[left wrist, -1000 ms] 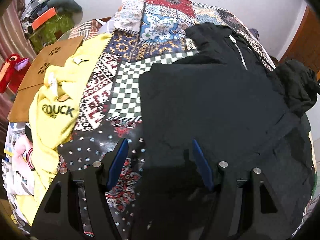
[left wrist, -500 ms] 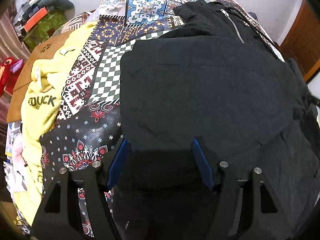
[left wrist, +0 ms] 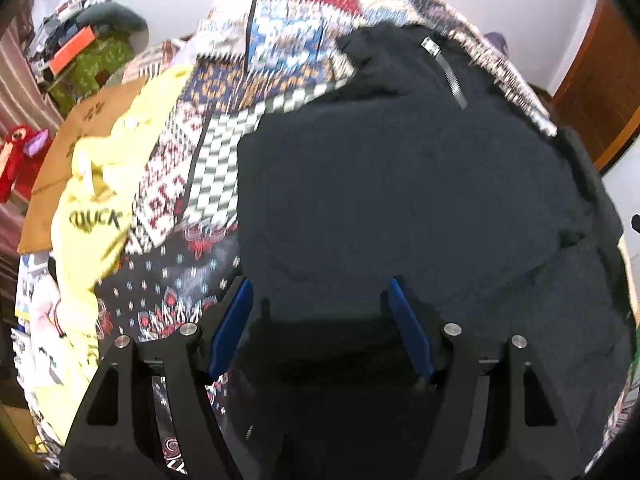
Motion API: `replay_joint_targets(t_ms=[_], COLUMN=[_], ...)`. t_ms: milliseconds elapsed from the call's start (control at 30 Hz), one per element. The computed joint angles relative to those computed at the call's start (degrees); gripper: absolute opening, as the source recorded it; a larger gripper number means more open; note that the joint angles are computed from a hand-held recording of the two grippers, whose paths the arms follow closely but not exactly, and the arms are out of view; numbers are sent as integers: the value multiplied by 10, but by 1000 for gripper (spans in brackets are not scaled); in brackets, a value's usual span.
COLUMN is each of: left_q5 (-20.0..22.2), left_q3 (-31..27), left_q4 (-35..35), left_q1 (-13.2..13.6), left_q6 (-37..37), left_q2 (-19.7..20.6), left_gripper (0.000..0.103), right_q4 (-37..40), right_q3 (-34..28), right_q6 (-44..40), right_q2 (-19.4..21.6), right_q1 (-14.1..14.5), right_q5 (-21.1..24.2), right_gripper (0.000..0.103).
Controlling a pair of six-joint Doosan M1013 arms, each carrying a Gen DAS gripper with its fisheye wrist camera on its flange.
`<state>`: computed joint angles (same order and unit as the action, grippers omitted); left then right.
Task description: Fold large clothes
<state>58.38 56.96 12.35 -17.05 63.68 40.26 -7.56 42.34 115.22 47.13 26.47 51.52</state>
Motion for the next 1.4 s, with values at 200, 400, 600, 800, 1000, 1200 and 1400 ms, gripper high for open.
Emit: replay_joint_targets(t_ms=[200, 400, 600, 800, 1000, 1200, 1400], left_q5=[-14, 3, 41, 74, 82, 84, 73], left_q3=[-52, -139, -219, -271, -285, -272, -239], left_q4=[-1, -19, -40, -50, -54, -59, -51], left_q1=[-11, -21, -31, -38, -40, -33, -29], left_q6=[14, 45, 84, 118, 128, 111, 101], left_q2=[13, 55, 106, 143, 156, 155, 137], left_gripper=[69, 69, 69, 69, 69, 69, 69], right_q4=[-47, -13, 48, 97, 84, 67, 28], right_q3=[46, 22, 14, 0, -25, -76, -71], right_q6=[107, 152, 210, 248, 276, 302, 287], right_q2=[-29, -4, 22, 44, 66, 93, 78], right_q1=[-17, -47, -76, -93, -98, -100, -92], right_q5=[-41, 13, 40, 42, 34, 70, 58], right_gripper=[82, 82, 82, 82, 84, 75, 11])
